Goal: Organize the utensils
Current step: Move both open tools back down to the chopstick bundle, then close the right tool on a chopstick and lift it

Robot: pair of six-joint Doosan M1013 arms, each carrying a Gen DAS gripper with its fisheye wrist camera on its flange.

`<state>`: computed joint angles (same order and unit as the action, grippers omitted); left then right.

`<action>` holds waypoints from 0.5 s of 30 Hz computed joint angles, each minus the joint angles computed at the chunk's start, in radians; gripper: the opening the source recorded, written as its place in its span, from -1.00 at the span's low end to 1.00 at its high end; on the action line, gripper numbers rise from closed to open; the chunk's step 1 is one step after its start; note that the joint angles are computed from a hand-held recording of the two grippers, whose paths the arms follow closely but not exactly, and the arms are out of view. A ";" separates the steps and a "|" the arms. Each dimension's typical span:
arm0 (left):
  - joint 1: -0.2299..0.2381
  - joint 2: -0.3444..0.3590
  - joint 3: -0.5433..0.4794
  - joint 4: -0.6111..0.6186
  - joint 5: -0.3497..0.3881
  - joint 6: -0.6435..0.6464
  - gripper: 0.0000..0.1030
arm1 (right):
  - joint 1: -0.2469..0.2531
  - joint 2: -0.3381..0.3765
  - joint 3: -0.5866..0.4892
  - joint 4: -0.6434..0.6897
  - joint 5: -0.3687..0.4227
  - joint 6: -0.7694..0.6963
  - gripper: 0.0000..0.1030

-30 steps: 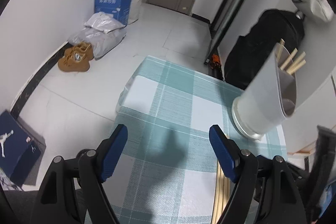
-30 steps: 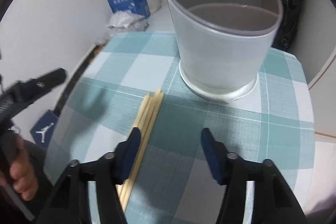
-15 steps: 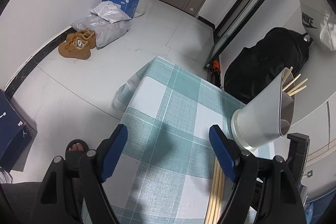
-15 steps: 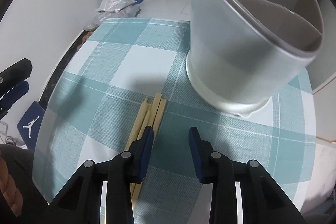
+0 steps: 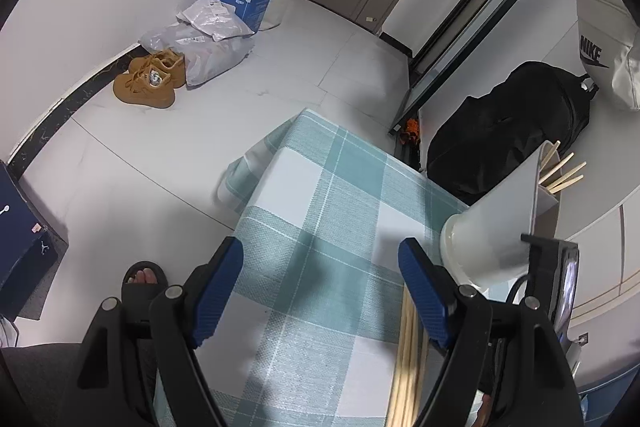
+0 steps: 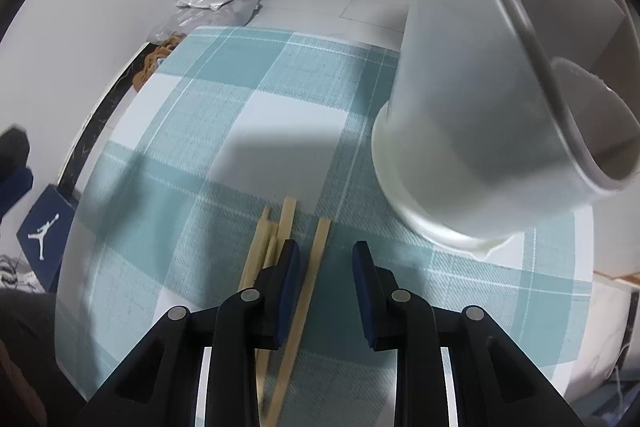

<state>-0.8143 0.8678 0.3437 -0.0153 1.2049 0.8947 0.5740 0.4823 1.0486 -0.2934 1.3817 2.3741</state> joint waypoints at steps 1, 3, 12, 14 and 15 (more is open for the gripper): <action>0.000 0.005 -0.009 0.002 0.010 0.000 0.48 | 0.000 0.004 -0.005 -0.003 -0.001 -0.001 -0.63; 0.001 0.011 -0.015 0.005 0.027 0.000 0.48 | 0.000 0.005 -0.008 0.002 -0.008 -0.003 -0.79; -0.004 0.085 -0.150 -0.073 0.172 0.122 0.48 | -0.011 -0.079 0.107 0.050 -0.175 0.090 -0.90; -0.012 0.109 -0.199 -0.078 0.214 0.166 0.48 | -0.010 -0.113 0.147 0.039 -0.227 0.122 -0.90; -0.015 0.126 -0.234 -0.080 0.240 0.183 0.48 | -0.010 -0.128 0.163 0.035 -0.250 0.135 -0.90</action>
